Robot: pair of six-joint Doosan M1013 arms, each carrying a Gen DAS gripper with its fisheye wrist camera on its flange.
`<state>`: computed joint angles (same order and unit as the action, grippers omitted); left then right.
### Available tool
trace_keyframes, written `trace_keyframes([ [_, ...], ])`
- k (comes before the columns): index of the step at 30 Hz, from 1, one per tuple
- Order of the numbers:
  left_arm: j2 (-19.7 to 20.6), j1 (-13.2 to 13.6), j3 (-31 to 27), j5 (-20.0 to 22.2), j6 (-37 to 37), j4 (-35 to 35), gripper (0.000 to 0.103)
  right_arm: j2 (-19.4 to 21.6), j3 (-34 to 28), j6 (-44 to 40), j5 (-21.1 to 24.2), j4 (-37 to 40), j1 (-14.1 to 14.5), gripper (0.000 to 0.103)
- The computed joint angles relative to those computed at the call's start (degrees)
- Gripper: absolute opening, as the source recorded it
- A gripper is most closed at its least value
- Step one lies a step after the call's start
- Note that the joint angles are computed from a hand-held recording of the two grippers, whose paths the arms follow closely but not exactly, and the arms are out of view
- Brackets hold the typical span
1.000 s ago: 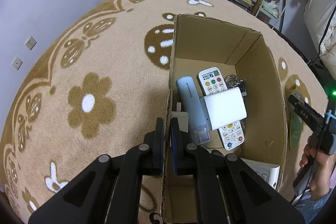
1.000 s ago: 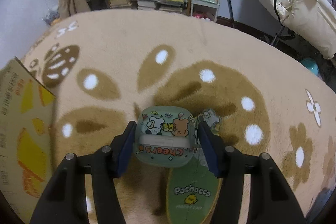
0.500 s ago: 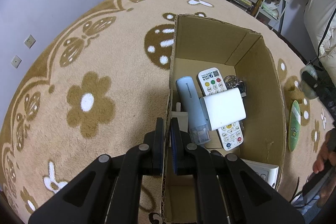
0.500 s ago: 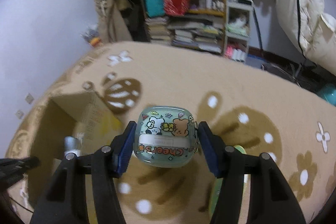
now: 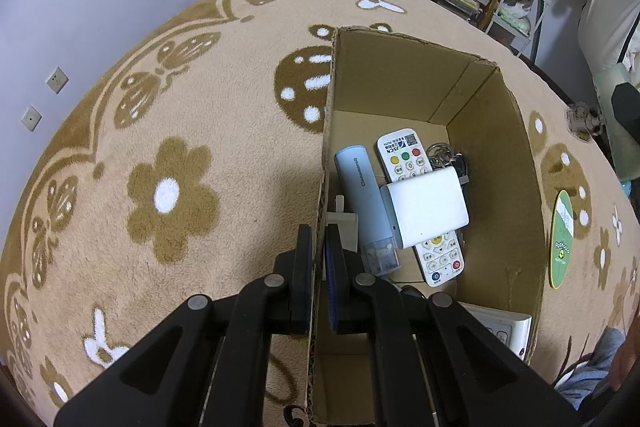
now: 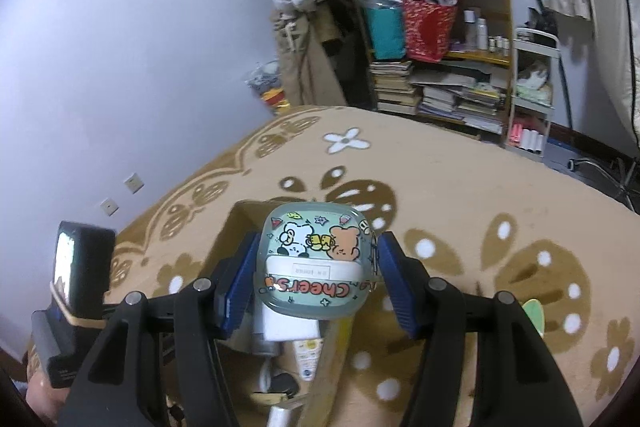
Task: Organize rigid objects
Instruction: 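Carry the green cartoon case into the box and release it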
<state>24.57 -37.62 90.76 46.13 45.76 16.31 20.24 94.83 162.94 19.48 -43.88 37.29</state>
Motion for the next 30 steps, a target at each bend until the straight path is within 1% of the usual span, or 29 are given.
trace_keyframes([
  [4,0.0,0.0,0.0,-0.1,-0.1,-0.1,0.007,-0.1,0.0,-2.4,-2.2,2.0,0.5,0.064],
  [5,0.0,0.0,0.0,-0.1,-0.1,-0.1,0.007,0.0,-0.2,-4.3,-3.2,3.2,0.6,0.064],
  [7,0.0,0.0,0.0,-0.1,0.0,-0.2,0.007,0.4,-0.6,-6.6,-3.4,4.8,0.9,0.064],
  [8,0.0,0.0,0.0,-0.1,-0.1,-0.2,0.007,0.8,-0.8,-9.3,-3.5,7.3,1.0,0.064],
  [10,0.0,-0.1,0.0,-0.1,-0.1,-0.1,0.007,1.4,-1.2,-13.7,-3.2,11.7,1.1,0.064],
  [12,0.0,0.0,0.0,-0.1,0.1,-0.2,0.007,2.6,-2.1,-21.1,-1.5,18.9,1.0,0.064],
  [14,-0.1,0.1,0.1,-0.2,0.2,-0.5,0.007,3.3,-2.5,-24.3,0.2,21.5,1.0,0.063],
  [16,-0.2,0.0,0.1,-0.2,0.1,-0.4,0.007,3.5,-2.4,-23.1,0.9,20.1,1.1,0.062],
  [19,0.0,-0.1,0.0,0.3,0.2,-0.1,0.007,3.1,-1.8,-21.4,0.0,19.5,0.7,0.062],
  [23,-0.1,0.2,0.1,-0.1,0.5,-0.8,0.007,2.4,-1.0,-15.6,-0.1,14.0,0.8,0.063],
  [25,-0.1,0.2,0.1,-0.1,0.6,-0.9,0.007,1.9,-0.7,-13.7,0.5,12.6,0.7,0.064],
  [26,-0.1,0.2,0.1,-0.1,0.5,-0.8,0.007,1.9,-0.8,-13.6,1.2,12.5,0.6,0.066],
  [28,-0.1,0.2,0.1,-0.1,0.5,-0.8,0.007,1.5,-0.6,-11.2,2.8,9.9,0.6,0.082],
  [30,-0.1,0.2,0.1,-0.1,0.5,-0.8,0.007,1.0,0.0,-4.8,5.6,3.0,1.0,0.089],
])
